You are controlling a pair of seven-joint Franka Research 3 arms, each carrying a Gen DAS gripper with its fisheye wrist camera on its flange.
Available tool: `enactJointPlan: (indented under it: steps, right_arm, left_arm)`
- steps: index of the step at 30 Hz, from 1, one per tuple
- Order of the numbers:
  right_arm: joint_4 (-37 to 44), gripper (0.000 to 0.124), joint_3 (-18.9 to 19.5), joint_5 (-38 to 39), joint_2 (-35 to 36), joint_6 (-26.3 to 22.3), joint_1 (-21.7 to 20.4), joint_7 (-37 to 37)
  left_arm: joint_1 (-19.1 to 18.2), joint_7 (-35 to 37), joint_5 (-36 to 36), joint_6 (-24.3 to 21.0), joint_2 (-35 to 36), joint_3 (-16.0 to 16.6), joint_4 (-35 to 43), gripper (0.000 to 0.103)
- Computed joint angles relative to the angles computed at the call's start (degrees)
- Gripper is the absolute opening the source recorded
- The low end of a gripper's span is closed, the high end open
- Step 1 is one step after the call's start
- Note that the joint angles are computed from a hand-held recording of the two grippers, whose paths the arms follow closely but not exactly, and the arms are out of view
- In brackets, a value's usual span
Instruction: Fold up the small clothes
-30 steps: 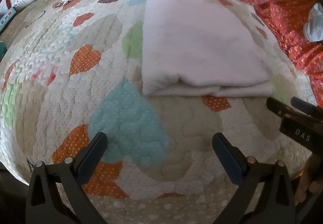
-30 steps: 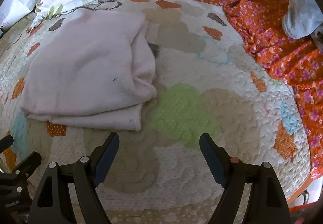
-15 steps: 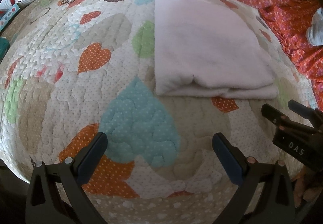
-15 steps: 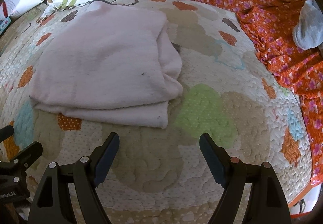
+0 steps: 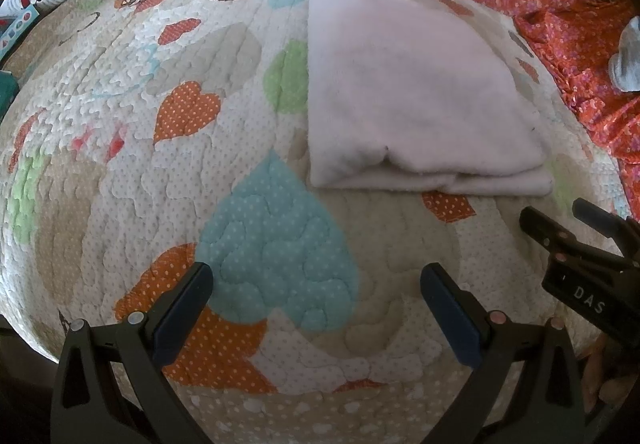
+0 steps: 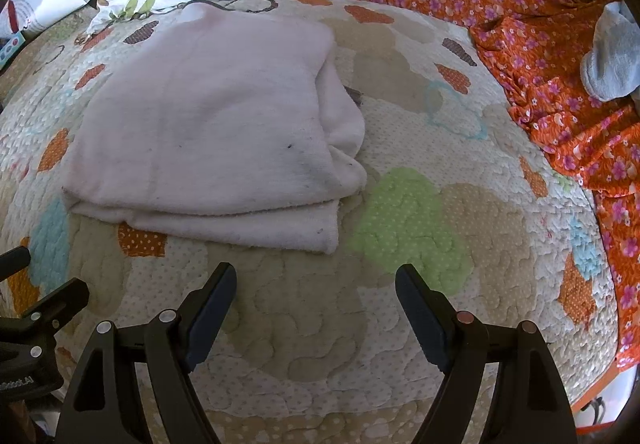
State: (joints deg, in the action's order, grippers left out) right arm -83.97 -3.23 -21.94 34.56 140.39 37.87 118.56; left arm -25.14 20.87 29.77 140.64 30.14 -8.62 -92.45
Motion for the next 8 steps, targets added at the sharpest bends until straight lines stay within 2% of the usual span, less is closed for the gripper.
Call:
enactJointPlan:
  steps: [8]
  right_arm:
    - [0.1,0.085,0.1,0.3,0.1,-0.4,0.0,0.2]
  left_arm:
    - [0.0,-0.2,0.1,0.3,-0.1,0.1,-0.2,0.103]
